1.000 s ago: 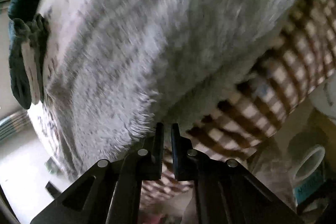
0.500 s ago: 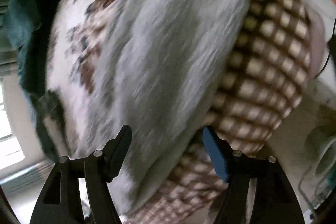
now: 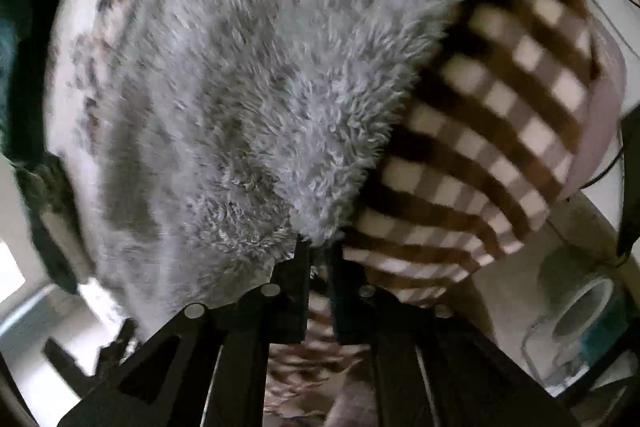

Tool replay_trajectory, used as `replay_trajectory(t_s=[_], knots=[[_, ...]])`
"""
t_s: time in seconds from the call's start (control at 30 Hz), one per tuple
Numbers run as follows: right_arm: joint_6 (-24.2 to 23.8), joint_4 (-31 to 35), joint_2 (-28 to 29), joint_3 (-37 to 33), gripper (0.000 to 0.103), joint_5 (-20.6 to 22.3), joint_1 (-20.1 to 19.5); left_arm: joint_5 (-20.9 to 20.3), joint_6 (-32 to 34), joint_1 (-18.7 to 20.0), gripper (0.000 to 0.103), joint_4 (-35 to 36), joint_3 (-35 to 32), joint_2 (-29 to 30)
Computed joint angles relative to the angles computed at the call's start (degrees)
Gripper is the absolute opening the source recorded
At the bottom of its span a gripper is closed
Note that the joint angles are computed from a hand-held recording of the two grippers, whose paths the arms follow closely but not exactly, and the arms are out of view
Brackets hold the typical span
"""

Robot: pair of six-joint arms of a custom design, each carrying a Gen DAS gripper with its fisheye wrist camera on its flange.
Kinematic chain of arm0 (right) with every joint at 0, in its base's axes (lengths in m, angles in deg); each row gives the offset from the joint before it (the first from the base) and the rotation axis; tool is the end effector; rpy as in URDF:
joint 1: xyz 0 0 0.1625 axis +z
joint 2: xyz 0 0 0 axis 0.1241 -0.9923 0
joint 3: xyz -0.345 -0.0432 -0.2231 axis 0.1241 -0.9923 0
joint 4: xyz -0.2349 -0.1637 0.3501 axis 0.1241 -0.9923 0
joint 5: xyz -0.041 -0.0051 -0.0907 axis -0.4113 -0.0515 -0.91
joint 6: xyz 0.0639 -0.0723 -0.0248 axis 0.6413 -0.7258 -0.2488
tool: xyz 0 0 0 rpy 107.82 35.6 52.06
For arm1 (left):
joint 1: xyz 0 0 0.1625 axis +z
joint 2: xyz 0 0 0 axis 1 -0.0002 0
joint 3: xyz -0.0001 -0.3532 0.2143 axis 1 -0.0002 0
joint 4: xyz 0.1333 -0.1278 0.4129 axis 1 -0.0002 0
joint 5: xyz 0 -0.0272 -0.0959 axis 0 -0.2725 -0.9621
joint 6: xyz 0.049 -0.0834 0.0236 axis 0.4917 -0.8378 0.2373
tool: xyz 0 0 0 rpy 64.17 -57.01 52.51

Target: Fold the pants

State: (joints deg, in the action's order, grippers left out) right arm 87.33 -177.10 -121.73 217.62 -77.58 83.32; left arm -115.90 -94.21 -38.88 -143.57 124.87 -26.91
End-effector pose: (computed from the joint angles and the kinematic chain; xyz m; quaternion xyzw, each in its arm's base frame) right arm 0.0955 -0.4489 0.2273 -0.5787 -0.7767 0.2305 0.0937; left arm -0.2651 -0.6310 0.2101 0.1722 0.9119 0.0422 0.3701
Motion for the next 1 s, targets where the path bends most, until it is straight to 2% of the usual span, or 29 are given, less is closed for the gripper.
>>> replay_trajectory(t_s=[0.07,0.13,0.17,0.2,0.27,0.33,0.37,0.43,0.47,0.5,0.53,0.6,0.63,0.73,0.83,0.9,0.97,1.0], knots=[[-0.1,4.3,-1.7,-2.7,0.024,-4.4,2.0,-0.4,0.8,-1.1,0.089,-0.8,-0.8,1.3],[-0.5,8.1,-2.7,-6.1,0.073,-10.6,3.6,1.2,2.1,-2.4,0.089,-2.6,-1.2,2.7],[-1.3,8.9,-2.9,-7.3,0.08,-12.7,3.7,2.0,2.7,-3.1,0.089,-3.5,-1.2,3.3],[-3.8,8.7,-3.0,-8.6,0.08,-13.7,2.7,3.6,3.0,-4.0,0.089,-4.7,-1.1,4.1],[-7.7,10.3,-1.7,-12.5,0.08,-13.9,-0.8,7.4,3.0,-5.2,0.089,-6.3,-0.8,5.6],[-11.6,10.6,0.1,-15.9,0.08,-12.2,-5.4,13.9,2.9,-6.3,0.089,-7.5,0.4,6.7],[-12.9,11.3,1.3,-17.6,0.08,-10.9,-7.4,19.0,3.5,-7.2,0.089,-9.0,1.9,7.3],[-15.2,11.5,3.9,-20.3,0.08,-7.5,-11.2,23.1,3.2,-7.6,0.089,-9.6,2.7,8.7],[-16.6,12.3,5.2,-21.5,0.08,-5.4,-12.9,23.2,2.3,-7.3,0.089,-9.0,2.1,9.5],[-16.9,14.8,6.7,-22.9,0.076,-4.4,-14.5,22.4,1.4,-7.0,0.089,-8.1,1.3,10.1],[-16.8,16.3,7.3,-23.4,0.053,-5.0,-14.8,21.2,0.3,-6.6,0.089,-6.9,0.4,10.7],[-17.8,19.8,9.4,-25.5,0.02,-8.9,-14.2,19.9,-1.7,-6.1,0.089,-5.0,-0.9,11.3],[-18.7,18.9,9.5,-25.4,0.013,-11.4,-13.0,19.8,-2.2,-6.0,0.089,-4.7,-1.2,11.4],[-20.7,14.7,8.2,-24.4,0.012,-20.4,-8.0,19.2,-3.7,-5.8,0.089,-4.9,-1.2,10.6],[-21.6,12.1,7.3,-24.3,0.012,-24.5,-5.6,18.6,-5.1,-5.5,0.089,-5.7,-1.0,9.8],[-23.8,11.1,8.3,-26.0,0.012,-23.8,-6.4,18.7,-5.6,-5.5,0.089,-6.1,-0.9,9.7],[-22.9,12.0,8.5,-26.7,0.012,-21.6,-7.9,18.8,-6.1,-5.5,0.089,-5.6,-1.1,9.9],[-24.1,12.4,9.4,-27.8,0.016,-18.7,-9.5,18.8,-6.0,-5.5,0.089,-5.6,-1.1,10.1]])
